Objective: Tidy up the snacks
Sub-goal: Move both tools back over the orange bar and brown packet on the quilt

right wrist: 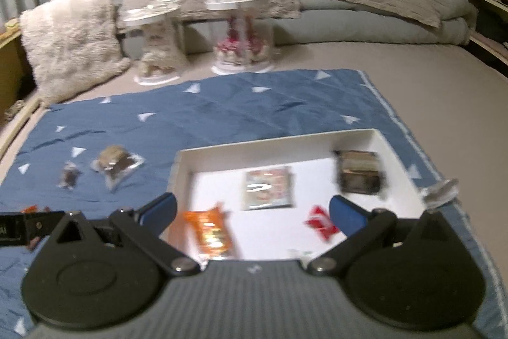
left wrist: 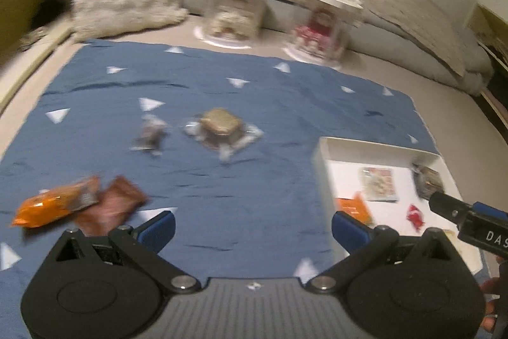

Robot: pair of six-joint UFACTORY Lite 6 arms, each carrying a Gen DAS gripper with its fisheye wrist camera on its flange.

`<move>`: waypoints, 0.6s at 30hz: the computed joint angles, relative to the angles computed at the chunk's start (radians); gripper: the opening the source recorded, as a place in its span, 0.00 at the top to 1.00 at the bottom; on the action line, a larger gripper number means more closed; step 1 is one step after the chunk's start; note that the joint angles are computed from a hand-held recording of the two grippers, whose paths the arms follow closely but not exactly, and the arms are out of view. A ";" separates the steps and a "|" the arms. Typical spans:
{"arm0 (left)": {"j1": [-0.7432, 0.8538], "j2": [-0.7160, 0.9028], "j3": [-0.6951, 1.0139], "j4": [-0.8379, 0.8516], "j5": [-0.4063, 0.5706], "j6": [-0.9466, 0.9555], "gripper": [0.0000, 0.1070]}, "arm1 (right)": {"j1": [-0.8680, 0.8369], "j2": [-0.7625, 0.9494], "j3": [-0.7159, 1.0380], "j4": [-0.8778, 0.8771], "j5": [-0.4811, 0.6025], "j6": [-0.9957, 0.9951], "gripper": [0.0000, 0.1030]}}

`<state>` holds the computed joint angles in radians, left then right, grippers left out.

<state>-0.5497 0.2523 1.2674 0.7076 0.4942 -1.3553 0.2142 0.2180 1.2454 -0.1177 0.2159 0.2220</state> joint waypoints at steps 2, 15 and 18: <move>0.045 -0.102 -0.126 0.042 -0.025 -0.030 0.04 | 0.073 -0.010 -0.006 -0.148 0.008 0.185 0.00; 0.443 -0.506 -0.625 0.031 -0.227 0.158 0.04 | 0.452 0.154 0.155 -0.617 0.089 0.797 0.00; 0.548 -0.537 -0.669 0.005 -0.303 0.232 0.04 | 0.510 0.246 0.234 -0.647 0.093 0.836 0.00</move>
<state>-0.0017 -0.2851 0.5982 0.7130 0.1912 -1.1234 0.7237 0.4637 1.4794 -0.7642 0.3087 1.0579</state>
